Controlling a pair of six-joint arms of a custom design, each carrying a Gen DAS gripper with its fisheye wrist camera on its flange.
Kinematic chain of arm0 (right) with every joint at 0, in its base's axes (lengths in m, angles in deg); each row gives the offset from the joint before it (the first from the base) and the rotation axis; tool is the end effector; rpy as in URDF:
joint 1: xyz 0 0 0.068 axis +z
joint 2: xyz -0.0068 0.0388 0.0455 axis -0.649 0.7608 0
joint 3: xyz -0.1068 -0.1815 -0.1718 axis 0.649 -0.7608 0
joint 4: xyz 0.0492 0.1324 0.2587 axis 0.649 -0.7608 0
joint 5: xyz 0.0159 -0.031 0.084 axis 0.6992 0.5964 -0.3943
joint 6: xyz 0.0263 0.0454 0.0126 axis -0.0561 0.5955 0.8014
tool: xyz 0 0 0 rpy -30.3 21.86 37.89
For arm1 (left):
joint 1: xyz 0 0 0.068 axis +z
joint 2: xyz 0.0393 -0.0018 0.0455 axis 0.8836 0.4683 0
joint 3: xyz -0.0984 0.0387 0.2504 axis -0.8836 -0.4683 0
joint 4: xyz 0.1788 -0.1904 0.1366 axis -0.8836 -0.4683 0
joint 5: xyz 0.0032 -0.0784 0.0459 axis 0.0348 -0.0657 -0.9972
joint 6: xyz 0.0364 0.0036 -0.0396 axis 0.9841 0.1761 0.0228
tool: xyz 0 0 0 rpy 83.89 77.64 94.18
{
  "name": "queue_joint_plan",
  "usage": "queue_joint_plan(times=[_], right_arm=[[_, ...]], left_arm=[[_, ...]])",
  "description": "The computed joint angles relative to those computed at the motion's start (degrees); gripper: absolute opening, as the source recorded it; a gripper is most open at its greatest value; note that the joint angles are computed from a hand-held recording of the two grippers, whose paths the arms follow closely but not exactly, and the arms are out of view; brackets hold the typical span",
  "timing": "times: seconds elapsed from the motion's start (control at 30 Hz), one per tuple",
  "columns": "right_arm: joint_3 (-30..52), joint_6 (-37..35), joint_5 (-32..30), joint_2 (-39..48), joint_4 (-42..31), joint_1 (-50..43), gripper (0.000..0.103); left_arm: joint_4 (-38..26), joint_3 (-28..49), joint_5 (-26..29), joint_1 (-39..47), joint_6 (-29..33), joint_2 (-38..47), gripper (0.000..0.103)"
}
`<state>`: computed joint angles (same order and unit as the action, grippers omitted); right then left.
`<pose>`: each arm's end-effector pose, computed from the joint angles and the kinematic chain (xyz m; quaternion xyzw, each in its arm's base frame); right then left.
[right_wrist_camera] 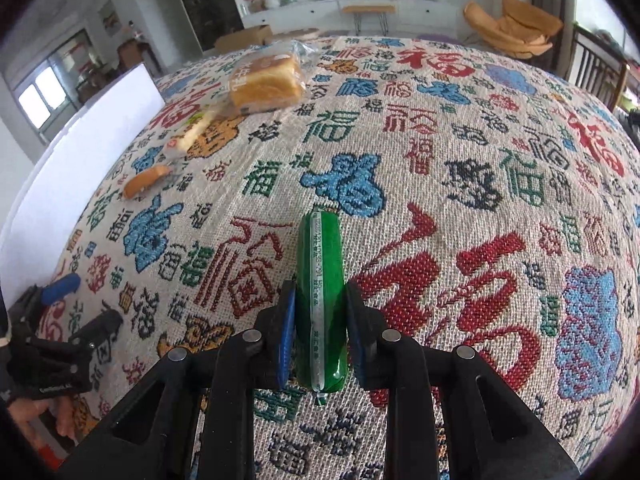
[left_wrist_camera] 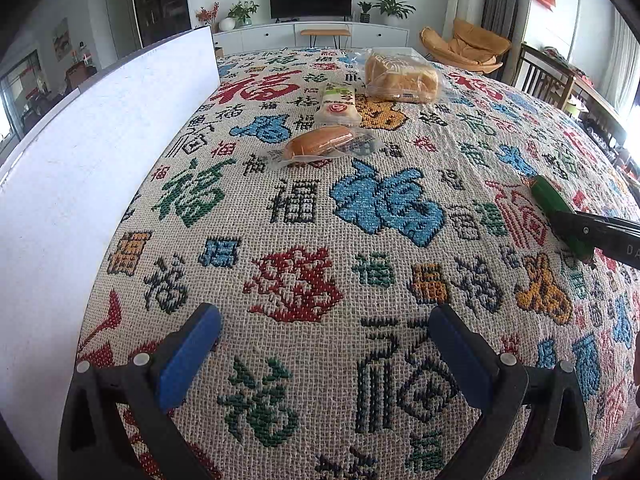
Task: Organize snacks
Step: 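Lower the green tube snack onto the blanket and open the right gripper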
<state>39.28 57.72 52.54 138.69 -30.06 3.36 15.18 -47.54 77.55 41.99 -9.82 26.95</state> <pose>0.2551 0.2255 0.1150 0.1398 0.9427 0.0483 0.2991 0.3028 -0.1143 0.0772 0.2330 0.9240 -0.0798 0.2926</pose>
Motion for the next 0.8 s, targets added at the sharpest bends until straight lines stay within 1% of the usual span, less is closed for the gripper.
queue_joint_plan(times=[0.03, 0.1, 0.13, 0.2, 0.3, 0.4, 0.57, 0.8], right_arm=[[-0.08, -0.44, 0.77, 0.31, 0.38, 0.53, 0.029], [-0.35, -2.23, 1.87, 0.7, 1.68, 1.41, 0.041], [0.25, -2.99, 2.56, 1.29, 1.49, 2.06, 0.045], [1.43, -4.24, 3.94, 2.68, 1.01, 3.1, 0.056], [3.26, -4.51, 6.32, 4.89, 0.11, 4.6, 0.065], [5.15, -4.46, 7.94, 6.58, -1.52, 5.41, 0.068], [4.28, -5.11, 7.06, 6.24, 0.08, 5.13, 0.073], [5.14, -4.97, 7.39, 6.94, -0.57, 5.57, 0.074]], left_arm=[[0.0, 0.0, 0.0, 0.0, 0.0, 0.0, 0.103], [-0.01, 0.01, 0.0, 0.01, 0.01, -0.01, 0.103], [-0.01, 0.01, 0.0, 0.01, 0.01, -0.01, 0.103], [-0.01, 0.01, 0.0, 0.01, 0.01, -0.01, 0.103], [0.01, -0.01, 0.0, 0.0, 0.0, 0.0, 0.103], [0.01, -0.02, 0.0, -0.01, -0.01, -0.01, 0.103], [0.0, -0.02, -0.02, -0.01, -0.02, -0.02, 0.103], [0.05, -0.06, -0.04, -0.04, -0.05, 0.0, 0.103]])
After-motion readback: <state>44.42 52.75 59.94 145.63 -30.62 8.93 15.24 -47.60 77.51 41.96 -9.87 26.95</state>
